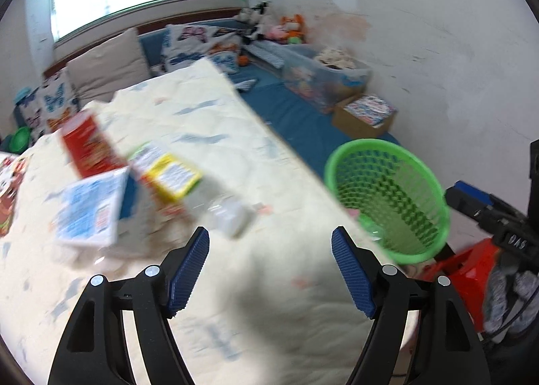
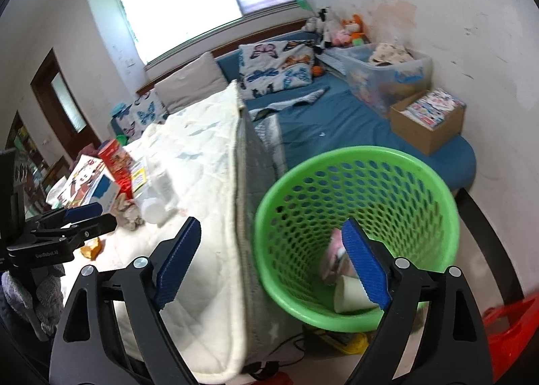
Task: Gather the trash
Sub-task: 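Move both grippers back to the table toward the white milk carton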
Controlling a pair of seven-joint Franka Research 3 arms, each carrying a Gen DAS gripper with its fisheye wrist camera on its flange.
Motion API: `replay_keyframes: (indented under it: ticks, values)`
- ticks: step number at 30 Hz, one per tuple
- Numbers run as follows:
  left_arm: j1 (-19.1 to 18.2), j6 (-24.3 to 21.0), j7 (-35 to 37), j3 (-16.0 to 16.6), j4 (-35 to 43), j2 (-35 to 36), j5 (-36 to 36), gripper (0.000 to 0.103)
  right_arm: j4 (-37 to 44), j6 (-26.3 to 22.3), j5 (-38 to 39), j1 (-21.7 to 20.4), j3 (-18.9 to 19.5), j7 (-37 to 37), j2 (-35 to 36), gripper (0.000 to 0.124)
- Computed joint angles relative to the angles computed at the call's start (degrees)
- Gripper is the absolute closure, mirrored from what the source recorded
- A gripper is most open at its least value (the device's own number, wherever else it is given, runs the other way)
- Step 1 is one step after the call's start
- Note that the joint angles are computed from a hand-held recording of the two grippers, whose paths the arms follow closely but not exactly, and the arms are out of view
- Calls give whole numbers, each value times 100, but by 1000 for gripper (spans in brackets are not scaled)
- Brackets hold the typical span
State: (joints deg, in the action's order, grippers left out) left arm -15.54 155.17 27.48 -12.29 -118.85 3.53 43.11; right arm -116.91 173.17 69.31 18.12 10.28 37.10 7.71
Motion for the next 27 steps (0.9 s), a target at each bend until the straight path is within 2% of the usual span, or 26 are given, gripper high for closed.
replay_keyframes:
  ticks: [9,15,19,27]
  values:
    - [479,-220,-563,33,-1244,-1059,-27,28,408,-297,-423,135,123,93,245,37]
    - [845,-310,-837,-21,-1929,-1646,-88,27,713,-474,-1078,252,205,347,450,35]
    - [1019,-314,-873,-18,-2257,-1911,-240,27,1001,-758,-1803,373,205,692,637,35]
    - [1230,-205,-857,-42,-2676,-2254,-422,26,2124,-1682,-3081,595,284,1034,1288,35]
